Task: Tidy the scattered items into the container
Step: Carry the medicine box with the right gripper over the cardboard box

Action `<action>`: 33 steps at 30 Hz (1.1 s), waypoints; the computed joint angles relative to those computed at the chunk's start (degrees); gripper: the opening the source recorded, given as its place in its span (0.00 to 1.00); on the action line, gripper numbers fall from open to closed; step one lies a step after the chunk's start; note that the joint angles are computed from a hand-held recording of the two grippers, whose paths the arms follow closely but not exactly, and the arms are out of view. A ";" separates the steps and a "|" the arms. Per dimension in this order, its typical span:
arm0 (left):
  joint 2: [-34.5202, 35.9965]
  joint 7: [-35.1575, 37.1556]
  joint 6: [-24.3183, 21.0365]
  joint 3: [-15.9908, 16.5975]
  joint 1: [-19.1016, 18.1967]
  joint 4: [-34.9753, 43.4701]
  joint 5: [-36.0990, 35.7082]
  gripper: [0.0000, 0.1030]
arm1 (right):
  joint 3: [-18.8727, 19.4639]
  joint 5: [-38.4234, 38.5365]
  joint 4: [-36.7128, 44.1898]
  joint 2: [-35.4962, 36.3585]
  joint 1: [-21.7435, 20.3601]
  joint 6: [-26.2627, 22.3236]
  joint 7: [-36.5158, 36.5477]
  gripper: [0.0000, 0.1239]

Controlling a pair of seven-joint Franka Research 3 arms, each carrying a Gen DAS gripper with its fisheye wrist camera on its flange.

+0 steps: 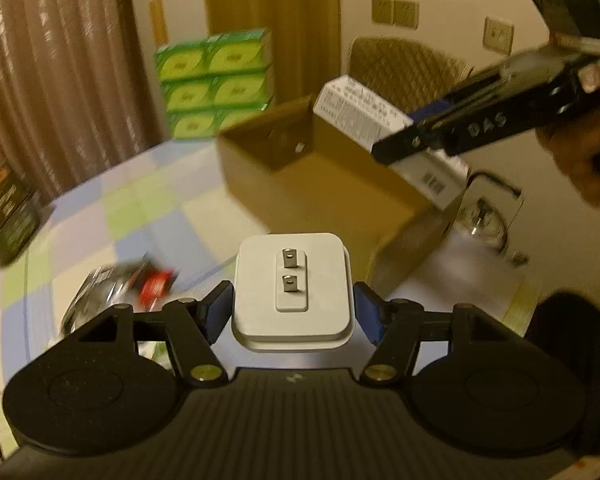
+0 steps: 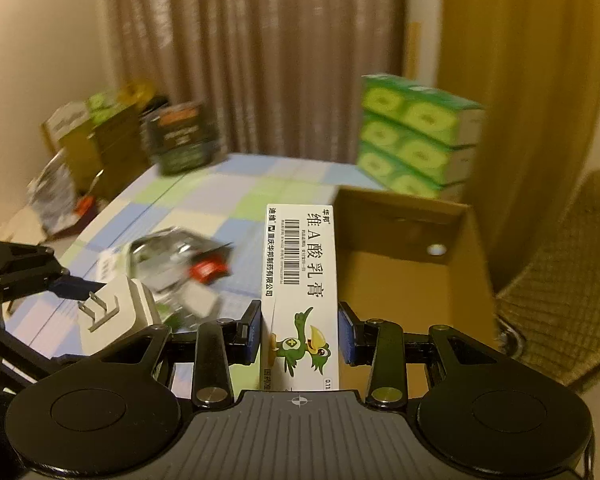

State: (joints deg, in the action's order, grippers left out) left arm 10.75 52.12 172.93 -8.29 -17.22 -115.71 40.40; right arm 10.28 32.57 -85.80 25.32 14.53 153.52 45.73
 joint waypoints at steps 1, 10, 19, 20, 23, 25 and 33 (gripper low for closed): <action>1.32 0.37 -0.04 -0.34 -0.08 2.00 -0.59 0.58 | -0.29 0.17 0.57 0.27 -0.31 0.00 0.41 0.28; 14.71 5.54 -1.38 -1.63 -2.13 20.62 -9.40 0.58 | -2.13 -0.58 7.80 5.25 -2.74 -1.86 6.26 0.28; 24.82 11.88 -4.31 -2.92 -3.28 34.05 -16.78 0.58 | -2.27 -3.08 17.27 12.70 -3.68 -5.19 11.78 0.28; 25.67 12.56 -4.68 -3.01 -3.39 35.08 -17.37 0.58 | -2.24 -3.30 18.12 13.43 -3.83 -5.61 12.23 0.28; 28.19 14.38 -5.98 -3.21 -3.71 38.04 -19.02 0.58 | -2.31 -4.05 20.75 15.55 -4.07 -7.07 13.90 0.28; 29.61 15.62 -6.55 -3.56 -3.67 39.53 -20.11 0.58 | -2.48 -4.78 22.80 17.18 -4.06 -7.92 14.94 0.28; 32.09 18.97 -7.15 -3.75 -3.99 41.93 -22.49 0.63 | -2.32 -5.77 25.06 19.47 -4.69 -9.33 17.24 0.28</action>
State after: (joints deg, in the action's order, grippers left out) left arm 42.84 71.09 165.78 -12.05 -21.20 -73.78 17.90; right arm 7.96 26.80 -60.75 44.80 9.85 144.19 62.98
